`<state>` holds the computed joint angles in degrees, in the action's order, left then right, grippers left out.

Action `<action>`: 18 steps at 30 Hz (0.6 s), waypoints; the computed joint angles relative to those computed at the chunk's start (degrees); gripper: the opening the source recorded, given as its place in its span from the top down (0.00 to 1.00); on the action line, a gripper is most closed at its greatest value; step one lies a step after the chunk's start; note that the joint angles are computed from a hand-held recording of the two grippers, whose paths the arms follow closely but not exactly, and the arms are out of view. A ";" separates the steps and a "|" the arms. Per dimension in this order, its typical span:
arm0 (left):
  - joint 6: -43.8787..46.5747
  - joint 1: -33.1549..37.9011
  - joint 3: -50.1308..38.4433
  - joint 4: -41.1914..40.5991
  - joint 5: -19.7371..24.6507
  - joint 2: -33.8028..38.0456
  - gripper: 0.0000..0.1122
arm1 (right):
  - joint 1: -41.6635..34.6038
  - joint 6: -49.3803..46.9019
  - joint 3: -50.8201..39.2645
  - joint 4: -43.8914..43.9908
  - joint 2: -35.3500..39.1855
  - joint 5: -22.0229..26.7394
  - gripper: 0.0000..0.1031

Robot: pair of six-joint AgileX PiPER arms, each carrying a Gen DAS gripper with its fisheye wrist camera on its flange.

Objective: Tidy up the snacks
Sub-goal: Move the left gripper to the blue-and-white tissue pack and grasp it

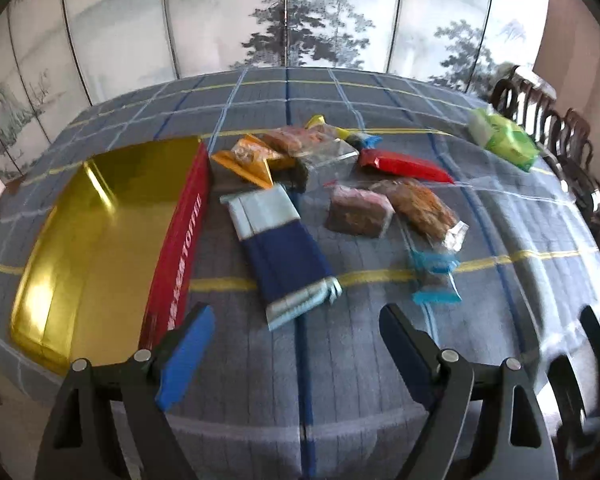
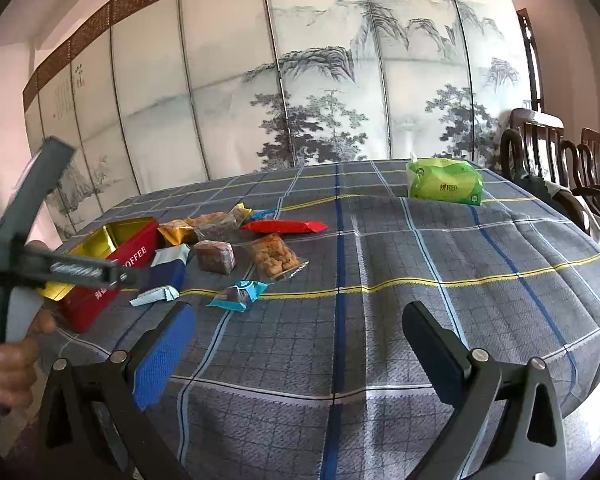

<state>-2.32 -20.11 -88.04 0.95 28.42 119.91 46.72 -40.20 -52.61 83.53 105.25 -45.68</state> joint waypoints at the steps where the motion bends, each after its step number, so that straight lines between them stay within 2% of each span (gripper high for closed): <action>1: -0.81 -0.30 -2.75 0.70 1.66 1.56 0.23 | 0.28 -0.13 -0.24 0.42 0.23 -0.32 0.01; 2: -0.83 -0.38 -4.03 0.66 2.35 2.43 0.23 | 0.00 0.04 -0.18 0.22 0.24 -0.05 0.01; 4: -1.37 -0.04 -10.52 0.38 6.72 6.15 0.23 | -0.40 0.99 0.34 -0.44 0.14 0.52 0.01; 8: -4.17 0.24 -18.41 2.03 10.39 10.88 0.23 | -1.70 3.11 1.93 -2.34 -0.63 1.81 0.01; 10: -2.81 0.57 -23.06 0.22 13.14 13.50 0.23 | -2.18 3.83 2.29 -3.15 -0.76 2.19 0.01; 14: -5.51 0.08 -30.23 3.07 17.10 17.62 0.23 | -3.24 5.09 2.98 -4.70 -0.97 3.29 0.01; 18: -6.01 0.38 -40.40 2.28 24.01 23.59 0.23 | -4.22 6.07 3.20 -5.93 -0.94 4.82 0.01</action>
